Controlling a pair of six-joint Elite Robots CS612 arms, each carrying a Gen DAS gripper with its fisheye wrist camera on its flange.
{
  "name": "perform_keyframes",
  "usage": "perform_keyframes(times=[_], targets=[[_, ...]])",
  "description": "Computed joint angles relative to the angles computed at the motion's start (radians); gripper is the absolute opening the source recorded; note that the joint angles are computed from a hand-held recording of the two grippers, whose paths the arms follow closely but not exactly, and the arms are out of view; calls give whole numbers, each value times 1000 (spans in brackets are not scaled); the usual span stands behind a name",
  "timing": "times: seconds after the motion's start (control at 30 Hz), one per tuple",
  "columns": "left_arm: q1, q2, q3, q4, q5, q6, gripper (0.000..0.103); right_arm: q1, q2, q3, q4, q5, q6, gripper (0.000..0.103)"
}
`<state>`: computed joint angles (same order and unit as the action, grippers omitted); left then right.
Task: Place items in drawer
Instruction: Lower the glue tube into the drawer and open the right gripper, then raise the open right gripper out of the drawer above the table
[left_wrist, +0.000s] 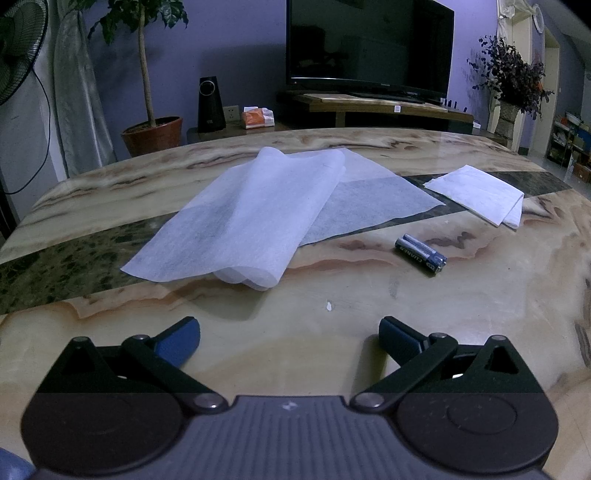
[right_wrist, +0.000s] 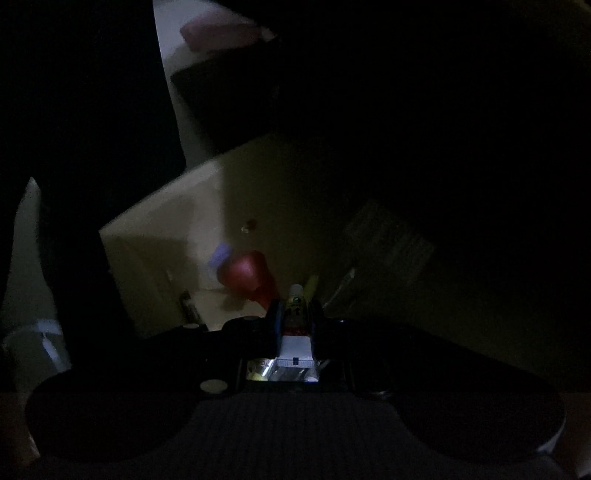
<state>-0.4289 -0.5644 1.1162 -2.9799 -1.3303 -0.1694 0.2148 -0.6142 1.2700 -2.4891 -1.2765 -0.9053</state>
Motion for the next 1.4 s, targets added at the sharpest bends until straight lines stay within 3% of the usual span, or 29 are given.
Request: perform_keyframes(times=[0.37, 0.6, 0.77, 0.9, 0.97, 1.03, 1.07, 1.13, 1.17, 1.23, 1.27, 1.33, 1.4], targets=[[0, 0, 0, 0, 0, 0, 103, 12, 19, -25, 27, -69, 16, 18], [0, 0, 0, 0, 0, 0, 103, 13, -16, 14, -25, -15, 10, 18], [0, 0, 0, 0, 0, 0, 103, -7, -69, 49, 16, 162, -62, 19], [0, 0, 0, 0, 0, 0, 103, -37, -101, 38, 129, 383, -67, 23], [0, 0, 0, 0, 0, 0, 103, -54, -111, 34, 135, 486, -41, 24], [0, 0, 0, 0, 0, 0, 103, -69, -113, 37, 75, 586, 33, 24], [0, 0, 0, 0, 0, 0, 103, -78, -108, 42, -4, 639, 104, 25], [0, 0, 0, 0, 0, 0, 103, -91, -87, 39, -213, 700, 286, 36], [0, 0, 0, 0, 0, 0, 103, -94, -75, 25, -318, 678, 383, 49], [0, 0, 0, 0, 0, 0, 103, -88, -45, -10, -527, 564, 572, 51], [0, 0, 0, 0, 0, 0, 103, -82, -33, -26, -590, 500, 622, 51], [0, 0, 0, 0, 0, 0, 103, -67, -7, -83, -630, 375, 688, 51], [0, 0, 0, 0, 0, 0, 103, -60, 32, -151, -636, 319, 744, 51]])
